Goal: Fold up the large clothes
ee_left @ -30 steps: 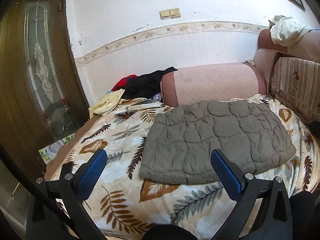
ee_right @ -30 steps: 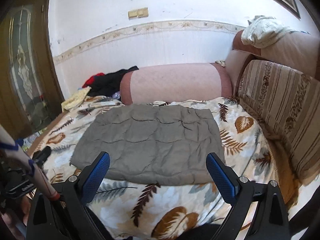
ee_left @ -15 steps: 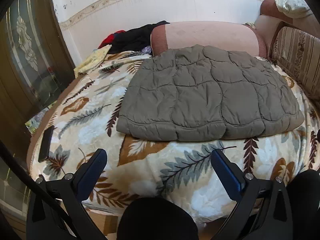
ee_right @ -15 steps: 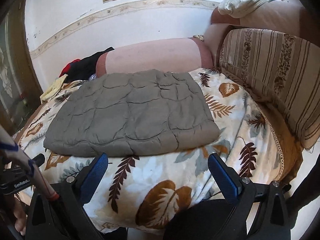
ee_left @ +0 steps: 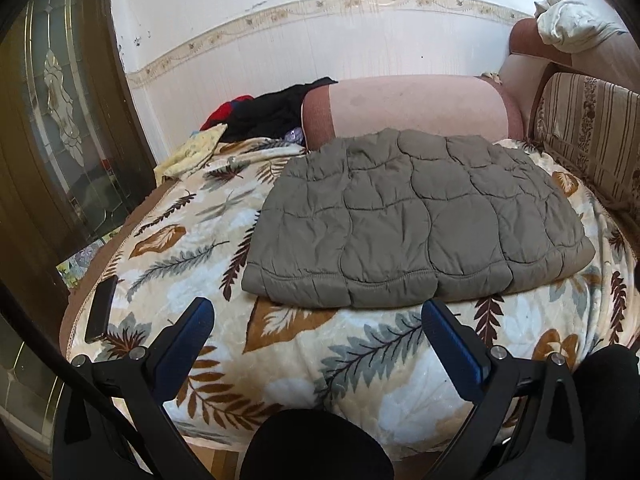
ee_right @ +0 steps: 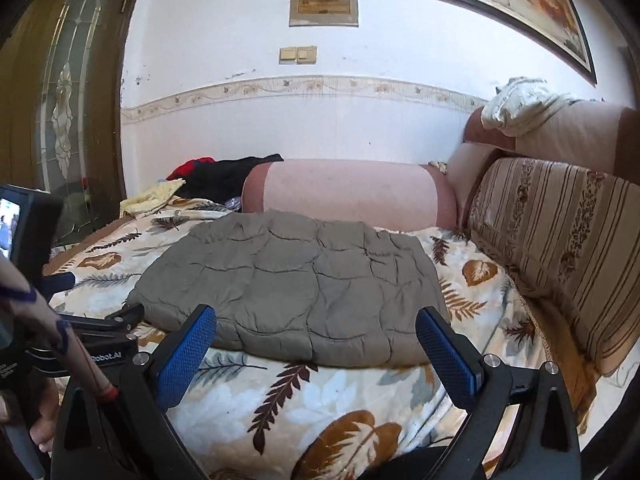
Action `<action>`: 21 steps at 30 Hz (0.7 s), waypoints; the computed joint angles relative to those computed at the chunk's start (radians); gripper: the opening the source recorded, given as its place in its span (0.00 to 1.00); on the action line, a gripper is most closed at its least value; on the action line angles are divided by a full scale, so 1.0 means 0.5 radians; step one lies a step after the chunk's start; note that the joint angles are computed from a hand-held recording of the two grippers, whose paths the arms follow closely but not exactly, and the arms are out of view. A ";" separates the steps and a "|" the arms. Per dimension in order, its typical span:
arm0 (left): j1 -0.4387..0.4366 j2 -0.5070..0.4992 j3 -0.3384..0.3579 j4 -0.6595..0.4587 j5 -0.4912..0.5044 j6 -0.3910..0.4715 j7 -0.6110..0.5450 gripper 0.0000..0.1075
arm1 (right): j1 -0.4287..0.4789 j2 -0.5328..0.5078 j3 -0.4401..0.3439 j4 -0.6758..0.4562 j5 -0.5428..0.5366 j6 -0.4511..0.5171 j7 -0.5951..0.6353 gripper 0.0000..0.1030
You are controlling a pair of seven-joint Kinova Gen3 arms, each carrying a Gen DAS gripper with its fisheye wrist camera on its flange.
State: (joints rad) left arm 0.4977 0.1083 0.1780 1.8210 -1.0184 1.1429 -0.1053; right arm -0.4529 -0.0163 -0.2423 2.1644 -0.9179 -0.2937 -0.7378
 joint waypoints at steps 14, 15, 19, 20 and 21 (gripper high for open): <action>-0.015 0.004 -0.008 0.013 0.026 -0.043 -0.018 0.96 | -0.027 0.042 0.044 -0.060 -0.264 0.078 0.254 0.99; -0.020 0.005 -0.011 0.013 0.033 -0.049 -0.025 0.96 | -0.033 0.046 0.048 -0.065 -0.301 0.080 0.292 0.99; -0.031 0.015 -0.020 0.015 0.052 -0.062 -0.037 0.96 | -0.047 0.059 0.073 -0.080 -0.356 0.106 0.357 0.99; -0.032 0.016 -0.022 0.016 0.053 -0.065 -0.038 0.96 | -0.052 0.062 0.077 -0.082 -0.371 0.107 0.372 0.99; -0.031 0.020 -0.023 0.015 0.054 -0.065 -0.038 0.96 | -0.057 0.065 0.080 -0.083 -0.379 0.106 0.378 0.99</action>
State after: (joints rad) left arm 0.4820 0.1181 0.1665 1.8286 -0.9916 1.1102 -0.1242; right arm -0.4816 0.0160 -0.2022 2.1231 -1.1072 -0.2408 -0.5486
